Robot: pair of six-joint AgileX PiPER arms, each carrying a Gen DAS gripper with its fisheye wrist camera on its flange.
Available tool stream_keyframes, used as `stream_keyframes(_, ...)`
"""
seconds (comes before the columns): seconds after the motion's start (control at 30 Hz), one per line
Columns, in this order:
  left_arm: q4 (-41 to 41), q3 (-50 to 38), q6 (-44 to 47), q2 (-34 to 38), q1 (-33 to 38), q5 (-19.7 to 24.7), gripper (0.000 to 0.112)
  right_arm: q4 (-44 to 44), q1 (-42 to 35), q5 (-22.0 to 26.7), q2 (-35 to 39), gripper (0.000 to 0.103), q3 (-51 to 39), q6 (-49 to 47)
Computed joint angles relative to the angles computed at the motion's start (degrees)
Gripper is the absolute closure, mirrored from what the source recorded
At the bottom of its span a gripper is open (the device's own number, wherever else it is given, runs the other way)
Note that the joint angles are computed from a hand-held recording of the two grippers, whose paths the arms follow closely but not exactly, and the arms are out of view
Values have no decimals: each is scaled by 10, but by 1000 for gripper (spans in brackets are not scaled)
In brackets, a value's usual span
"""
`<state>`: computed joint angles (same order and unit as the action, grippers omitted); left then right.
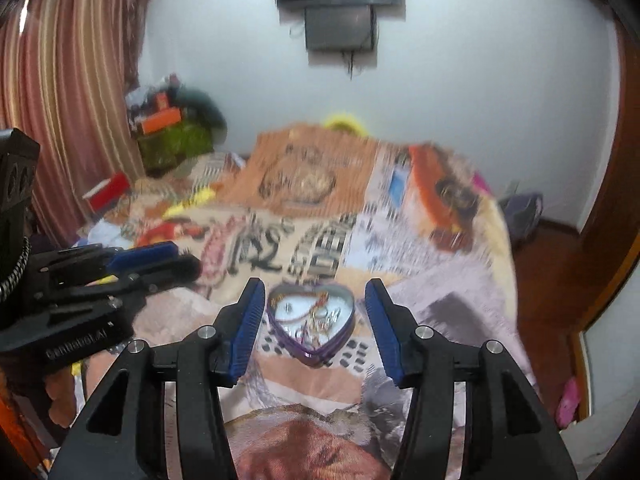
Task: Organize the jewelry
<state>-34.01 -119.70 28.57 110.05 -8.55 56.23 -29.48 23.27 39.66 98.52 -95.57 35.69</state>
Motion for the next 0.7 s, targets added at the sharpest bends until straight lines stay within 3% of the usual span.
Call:
stream_keyframes(0.1,-33,56,27,-74,17,-43,83,-84,32,3,-48,55,24,76)
stream_keyframes(0.27,-121,123,96,-168,55,-66,83,-256,109,24,-134,55,69,232)
stream_keyframes(0.37,-159,175,141,-225,66,-91,74,-374,177,59,-177,53,97,318)
stream_keyframes(0.43,-188,218,174,-262,71,-112,59,-445,229,103,-190,30,108,361)
stream_keyframes(0.5,-212,250,197,-289,77,-127,47,-514,273,145,-197,18,125,409)
stream_keyframes(0.63,-237,299,209,-329,93,-150,29,-567,323,205,-192,15,136,454)
stream_keyframes(0.67,-239,315,213,-340,94,-167,25,-569,323,207,-191,12,140,464)
stream_keyframes(0.7,-245,331,221,-352,96,-182,19,-566,324,216,-186,2,137,470)
